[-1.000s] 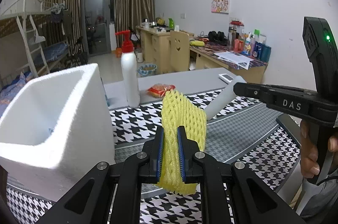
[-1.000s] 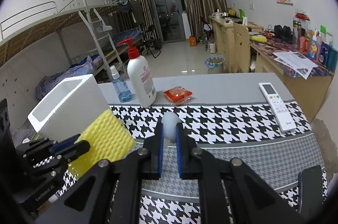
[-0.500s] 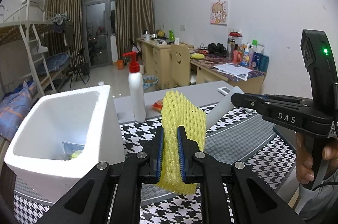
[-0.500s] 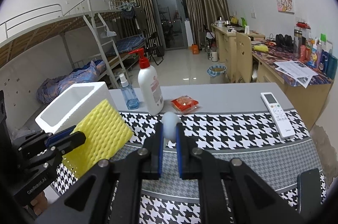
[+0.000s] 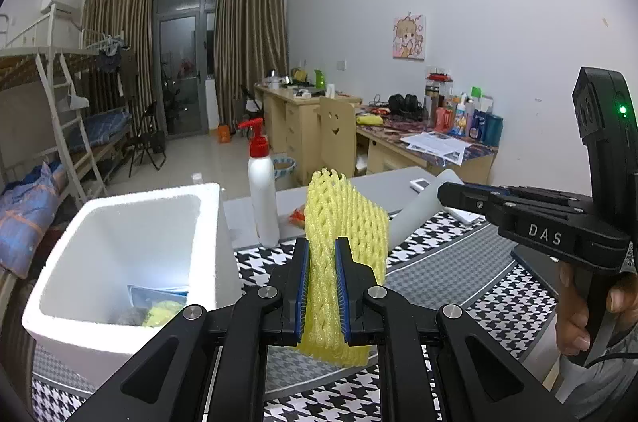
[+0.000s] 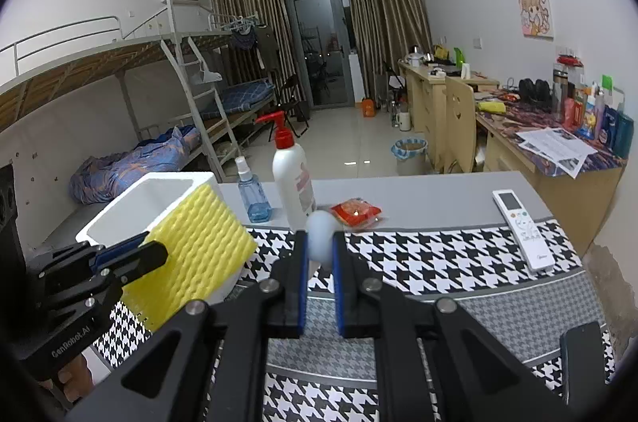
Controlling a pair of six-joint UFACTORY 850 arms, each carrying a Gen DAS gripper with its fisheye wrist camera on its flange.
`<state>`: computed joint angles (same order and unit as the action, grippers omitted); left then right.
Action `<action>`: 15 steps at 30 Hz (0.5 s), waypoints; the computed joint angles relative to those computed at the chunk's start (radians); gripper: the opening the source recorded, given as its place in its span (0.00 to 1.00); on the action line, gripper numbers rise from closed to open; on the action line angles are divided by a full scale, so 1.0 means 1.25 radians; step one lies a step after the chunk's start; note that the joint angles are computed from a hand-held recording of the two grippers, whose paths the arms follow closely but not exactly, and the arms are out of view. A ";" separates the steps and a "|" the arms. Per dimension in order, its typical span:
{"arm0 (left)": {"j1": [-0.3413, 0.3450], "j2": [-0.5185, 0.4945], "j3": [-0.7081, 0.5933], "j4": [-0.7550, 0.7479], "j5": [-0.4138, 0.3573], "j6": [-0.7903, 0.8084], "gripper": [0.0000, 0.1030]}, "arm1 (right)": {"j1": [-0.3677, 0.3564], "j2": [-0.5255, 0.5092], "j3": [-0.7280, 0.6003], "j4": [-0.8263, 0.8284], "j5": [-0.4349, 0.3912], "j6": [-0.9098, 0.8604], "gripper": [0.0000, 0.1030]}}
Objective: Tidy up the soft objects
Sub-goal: 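Carry the yellow net over the box with the left tool while the right holds the roll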
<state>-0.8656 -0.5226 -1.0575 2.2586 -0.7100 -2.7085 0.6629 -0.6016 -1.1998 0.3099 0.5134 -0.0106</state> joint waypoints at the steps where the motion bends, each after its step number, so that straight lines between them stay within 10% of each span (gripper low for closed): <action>1: 0.000 0.003 0.004 0.001 -0.005 0.000 0.13 | 0.002 0.001 -0.001 0.007 0.001 -0.006 0.13; 15: 0.006 0.029 0.023 0.005 -0.039 0.002 0.13 | 0.015 0.013 -0.003 0.021 0.026 -0.032 0.13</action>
<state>-0.8583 -0.4862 -1.0289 2.2651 -0.7591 -2.7062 0.6818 -0.5858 -1.2031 0.3363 0.5460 -0.0503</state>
